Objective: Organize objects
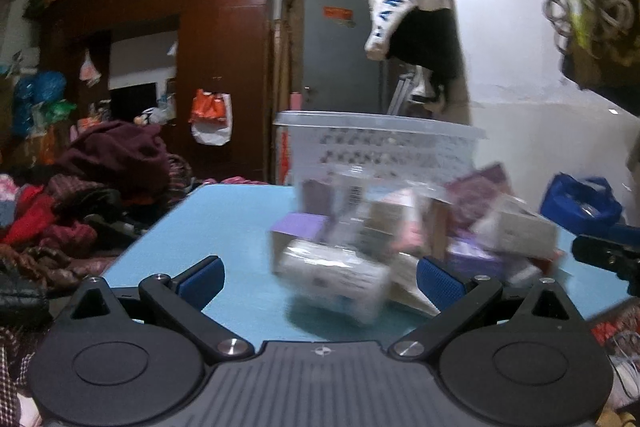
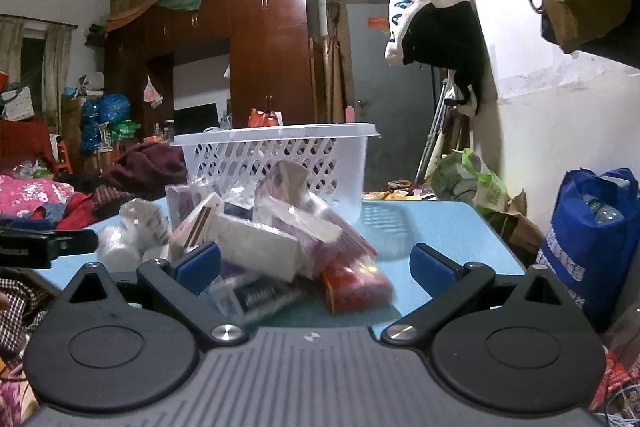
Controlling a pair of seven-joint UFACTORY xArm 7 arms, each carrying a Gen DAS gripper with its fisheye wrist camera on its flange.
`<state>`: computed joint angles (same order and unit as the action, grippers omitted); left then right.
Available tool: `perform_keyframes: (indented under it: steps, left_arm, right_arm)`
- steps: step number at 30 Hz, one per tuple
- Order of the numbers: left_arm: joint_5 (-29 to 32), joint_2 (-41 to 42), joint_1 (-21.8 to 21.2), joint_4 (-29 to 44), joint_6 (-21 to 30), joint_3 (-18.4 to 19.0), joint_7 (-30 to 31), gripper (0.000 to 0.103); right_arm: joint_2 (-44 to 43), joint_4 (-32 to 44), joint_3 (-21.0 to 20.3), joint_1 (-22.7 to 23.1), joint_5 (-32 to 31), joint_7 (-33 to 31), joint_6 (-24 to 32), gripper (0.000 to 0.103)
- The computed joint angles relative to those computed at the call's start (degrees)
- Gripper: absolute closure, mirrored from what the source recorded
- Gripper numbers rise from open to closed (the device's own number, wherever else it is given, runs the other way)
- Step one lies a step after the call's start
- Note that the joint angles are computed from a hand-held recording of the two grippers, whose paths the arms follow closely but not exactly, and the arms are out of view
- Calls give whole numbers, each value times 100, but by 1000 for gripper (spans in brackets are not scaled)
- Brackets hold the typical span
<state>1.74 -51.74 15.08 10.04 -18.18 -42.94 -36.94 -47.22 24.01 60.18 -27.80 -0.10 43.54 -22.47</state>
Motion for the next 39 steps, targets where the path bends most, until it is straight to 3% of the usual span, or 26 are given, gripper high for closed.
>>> perform_keyframes:
  steps: [4,9,16,22,24,25,31,34,39]
  left_arm:
    - [31,374,51,-12,-351,312,271,1]
    - [-14,815,-27,36,-726,370,828,1]
    - [-408,1715,655,339,-1498,-391,1656,1]
    - [-651,2302,660,481,-1773,-453,2302,4]
    - [-394,2459,232,485,-1700,89,2343,23]
    - [-182,2533,-80,468,-1685,496,2277,25]
    - [-439,2491,-699,243,-1879,1111,2456,25]
    - [-465,2378,-1095,123,-1940,1593,2443,25]
    - [-806,2337,-1458,144,-1987,1988,2623,25]
  right_arm:
    - [566,362,220,-217,-122,-54,27,0]
    - [646,464,435,-265,32,110,137,0]
    - [1009,807,631,-533,17,311,208,5]
    - [1071,829,763,-712,-69,518,141,22]
    - [991,759,706,-632,-63,524,110,25]
    - [890,734,702,-613,-31,547,125,25]
    - [820,535,349,-238,-31,465,-68,26]
    - [853,394,-31,185,-10,296,-140,26]
    - [992,277,-765,892,98,-114,-213,25]
